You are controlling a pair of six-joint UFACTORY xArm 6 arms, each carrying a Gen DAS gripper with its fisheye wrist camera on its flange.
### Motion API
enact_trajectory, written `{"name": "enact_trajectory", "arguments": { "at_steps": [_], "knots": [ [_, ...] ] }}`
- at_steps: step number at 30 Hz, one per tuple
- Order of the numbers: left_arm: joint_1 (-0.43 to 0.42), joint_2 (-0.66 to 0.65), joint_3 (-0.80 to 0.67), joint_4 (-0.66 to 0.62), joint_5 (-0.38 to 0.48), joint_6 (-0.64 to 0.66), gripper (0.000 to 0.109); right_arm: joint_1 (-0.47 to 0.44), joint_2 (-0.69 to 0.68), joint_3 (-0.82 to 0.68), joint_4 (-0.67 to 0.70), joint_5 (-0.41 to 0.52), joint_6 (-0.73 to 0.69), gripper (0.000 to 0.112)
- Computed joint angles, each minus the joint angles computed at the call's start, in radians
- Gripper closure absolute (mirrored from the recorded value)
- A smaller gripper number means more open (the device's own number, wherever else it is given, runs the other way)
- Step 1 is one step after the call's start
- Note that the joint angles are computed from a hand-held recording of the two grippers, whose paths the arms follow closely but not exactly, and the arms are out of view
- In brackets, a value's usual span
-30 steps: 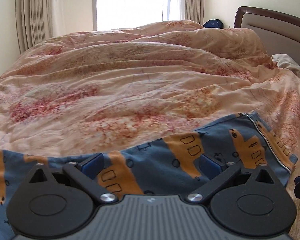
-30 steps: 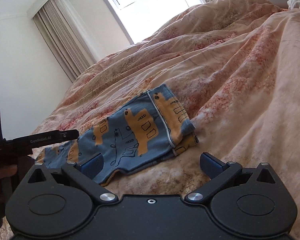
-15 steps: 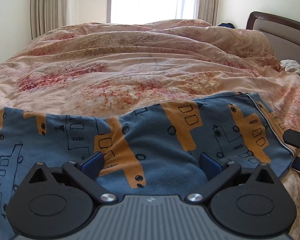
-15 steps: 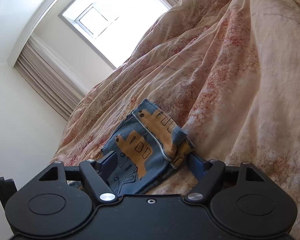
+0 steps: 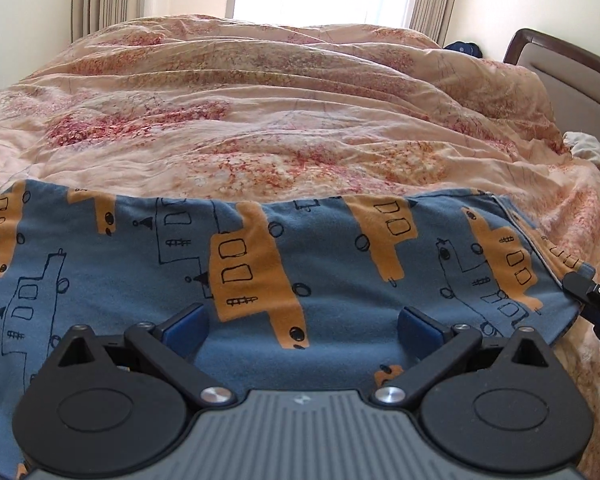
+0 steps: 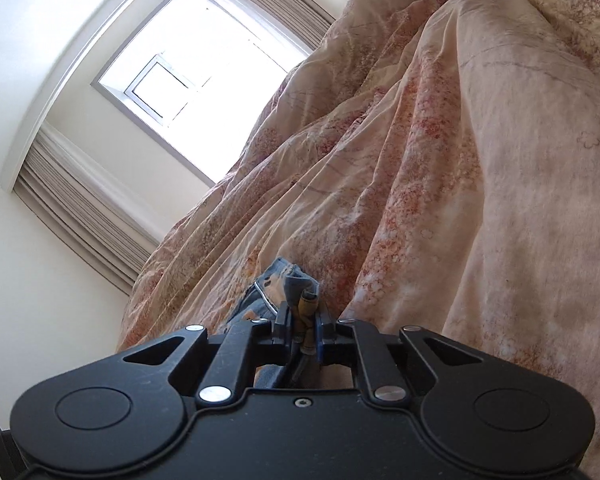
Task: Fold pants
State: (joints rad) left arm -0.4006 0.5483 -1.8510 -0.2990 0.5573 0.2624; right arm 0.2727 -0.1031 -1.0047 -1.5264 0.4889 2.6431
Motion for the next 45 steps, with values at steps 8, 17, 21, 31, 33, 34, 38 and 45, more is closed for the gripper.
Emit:
{"name": "enact_trajectory", "arguments": {
  "at_steps": [8,17,21,31,33,34,38,45],
  "knots": [
    [-0.004,0.014,-0.031,0.058,0.035,-0.014,0.006,-0.002,0.027,0.017,0.032,-0.012,0.044,0.101],
    [0.010,0.029,-0.111,0.068,0.152,-0.078,0.006,0.002,0.032,-0.011,0.148,-0.006,-0.117,0.100],
    [0.053,0.027,-0.141,-0.061,0.211,-0.076,0.006,0.019,0.046,-0.054,0.243,0.031,-0.297,0.100],
    [0.160,-0.084,-0.015,-0.249,0.090,-0.038,0.006,0.136,0.192,-0.358,0.474,0.281,-1.028,0.100],
    [0.177,-0.111,0.026,-0.318,0.065,0.030,0.006,0.167,0.230,-0.424,0.472,0.322,-1.130,0.100],
    [0.188,-0.118,0.036,-0.348,0.064,0.054,0.006,0.187,0.262,-0.476,0.472,0.351,-1.207,0.100],
    [0.224,-0.141,0.083,-0.431,0.041,0.131,0.006,0.251,0.393,-0.650,0.479,0.401,-1.414,0.100],
    [0.254,-0.139,0.122,-0.467,0.021,0.203,0.006,0.325,0.589,-0.872,0.581,0.407,-1.614,0.100]
  ]
}}
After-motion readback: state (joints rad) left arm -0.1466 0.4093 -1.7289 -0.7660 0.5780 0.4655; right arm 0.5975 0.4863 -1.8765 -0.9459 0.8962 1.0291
